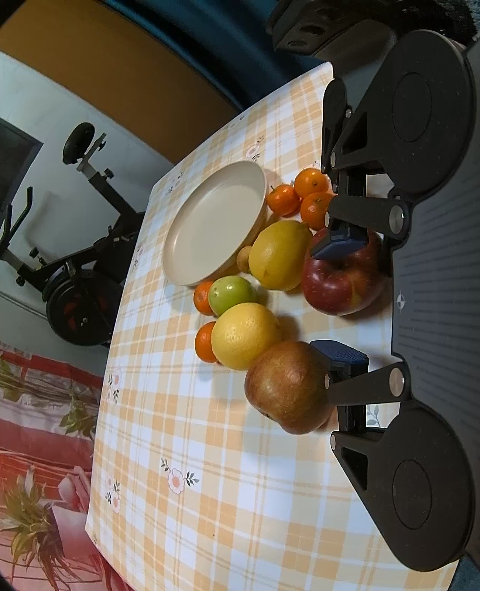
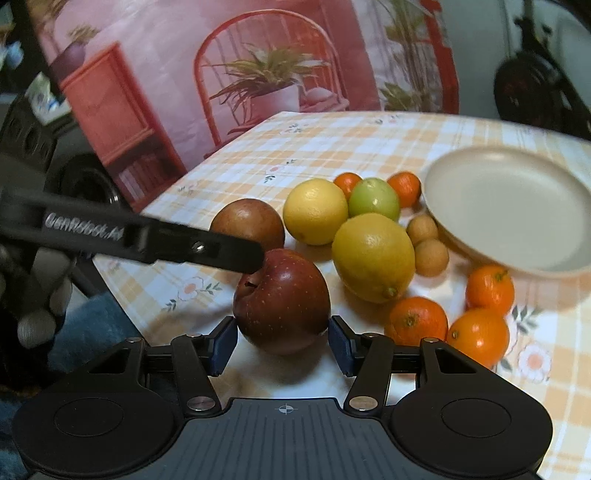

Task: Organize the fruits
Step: 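Close the left gripper around the red apple, then lift the red apple with the left gripper and carry it over the cream plate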

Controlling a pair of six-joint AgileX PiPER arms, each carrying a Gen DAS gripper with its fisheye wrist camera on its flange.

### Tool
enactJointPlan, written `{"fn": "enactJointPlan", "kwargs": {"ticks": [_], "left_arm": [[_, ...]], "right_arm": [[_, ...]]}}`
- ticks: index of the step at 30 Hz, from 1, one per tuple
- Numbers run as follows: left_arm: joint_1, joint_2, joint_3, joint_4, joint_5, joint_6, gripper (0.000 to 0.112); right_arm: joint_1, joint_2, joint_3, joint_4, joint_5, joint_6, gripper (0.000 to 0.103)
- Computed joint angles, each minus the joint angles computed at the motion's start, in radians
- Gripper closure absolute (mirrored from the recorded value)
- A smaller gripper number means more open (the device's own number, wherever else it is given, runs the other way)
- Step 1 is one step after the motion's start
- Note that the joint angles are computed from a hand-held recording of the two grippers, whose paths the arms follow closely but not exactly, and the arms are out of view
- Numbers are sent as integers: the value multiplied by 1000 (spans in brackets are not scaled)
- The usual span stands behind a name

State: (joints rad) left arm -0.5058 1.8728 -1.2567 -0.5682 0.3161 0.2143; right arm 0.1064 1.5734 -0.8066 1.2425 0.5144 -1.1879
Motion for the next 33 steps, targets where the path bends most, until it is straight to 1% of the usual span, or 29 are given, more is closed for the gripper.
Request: {"fn": "enactJointPlan", "kwargs": {"ticks": [2,5,6,8,12,14,17,19,26,28,30,31,33], "left_arm": [[-5,12,-17,22,12,-18,62],[-10,31,-38,39,25,-26,62],[-9,39,-51,52,38,-37,61],[-4,46,-59,16,46,-5,61],[-7,60,-85,28,64,-17,61],[-8,69,-98,21,71,-11,61],[-1,82,-113,-22,87,27,61],[6,88,-118,-57,98,54,60],[27,98,-118,-160,114,139,61],[29,99,-117,-182,118,159,63],[34,98,-112,-226,123,203,70],[37,97,-109,-258,128,233,72],[35,95,-104,-259,122,237,72]], "right_arm": [[-11,0,3,7,10,2,53],[0,-15,9,-14,-17,22,52],[8,-24,13,-20,-35,25,51],[35,-49,22,-75,-95,67,46],[87,-67,27,-178,-173,138,46],[108,-64,25,-218,-197,161,46],[132,-56,23,-236,-230,166,47],[138,-50,20,-218,-246,151,47],[134,-49,42,-69,-257,-10,48],[130,-46,40,-54,-253,-23,48],[127,-45,42,-39,-251,-38,48],[129,-45,42,-41,-251,-35,48],[129,-48,44,-37,-252,-39,48]]}}
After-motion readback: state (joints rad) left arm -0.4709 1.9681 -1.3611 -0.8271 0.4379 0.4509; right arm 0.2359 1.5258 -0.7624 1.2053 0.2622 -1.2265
